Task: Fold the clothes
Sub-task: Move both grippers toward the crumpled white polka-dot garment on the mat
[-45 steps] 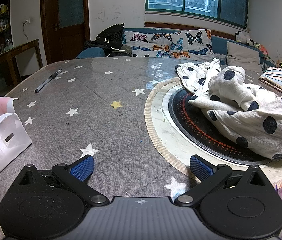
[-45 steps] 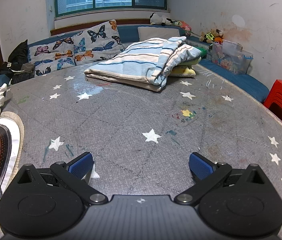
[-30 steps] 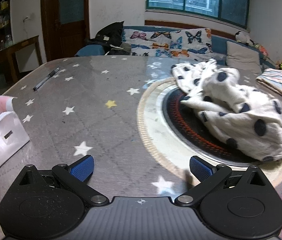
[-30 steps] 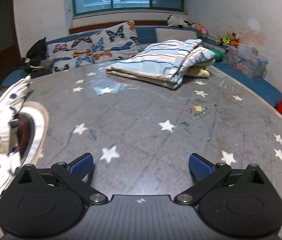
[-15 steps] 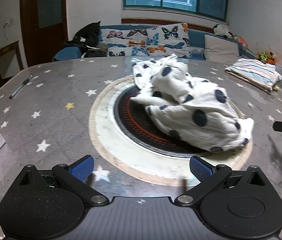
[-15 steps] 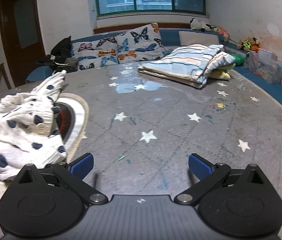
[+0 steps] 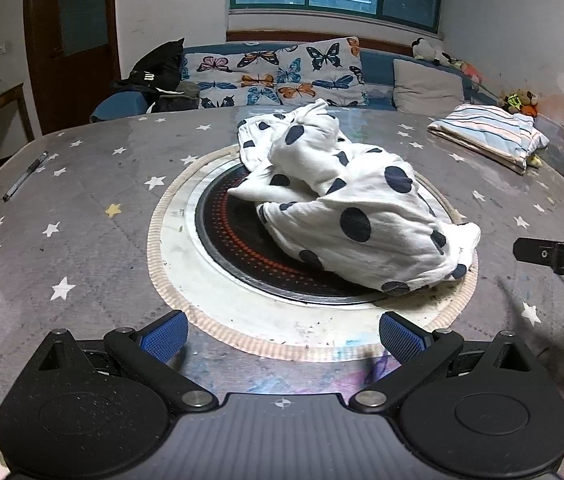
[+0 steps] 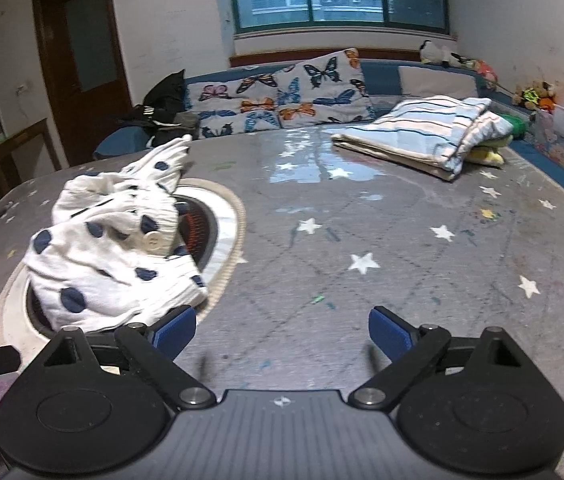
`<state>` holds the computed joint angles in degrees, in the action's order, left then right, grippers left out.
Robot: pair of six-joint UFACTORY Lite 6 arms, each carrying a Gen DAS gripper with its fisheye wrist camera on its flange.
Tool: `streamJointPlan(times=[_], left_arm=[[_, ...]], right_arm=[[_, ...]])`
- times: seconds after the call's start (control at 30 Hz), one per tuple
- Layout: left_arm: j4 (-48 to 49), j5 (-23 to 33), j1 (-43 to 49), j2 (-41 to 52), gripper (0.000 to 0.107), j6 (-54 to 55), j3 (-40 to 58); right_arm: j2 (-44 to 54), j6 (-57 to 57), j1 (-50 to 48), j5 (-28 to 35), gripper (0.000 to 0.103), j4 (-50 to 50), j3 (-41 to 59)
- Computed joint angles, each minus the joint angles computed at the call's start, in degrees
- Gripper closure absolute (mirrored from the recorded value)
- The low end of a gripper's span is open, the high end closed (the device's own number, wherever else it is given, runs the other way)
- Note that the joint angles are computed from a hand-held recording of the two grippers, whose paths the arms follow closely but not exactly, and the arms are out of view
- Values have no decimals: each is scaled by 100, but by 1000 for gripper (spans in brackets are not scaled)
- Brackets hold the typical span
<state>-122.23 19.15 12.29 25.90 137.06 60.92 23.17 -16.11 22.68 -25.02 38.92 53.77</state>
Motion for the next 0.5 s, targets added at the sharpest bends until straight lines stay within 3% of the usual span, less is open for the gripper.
streamJointPlan(times=[0.5], left_arm=[[130, -127, -204, -73, 4, -190, 9]], right_arm=[[-4, -2, 248, -77, 8, 43, 41]])
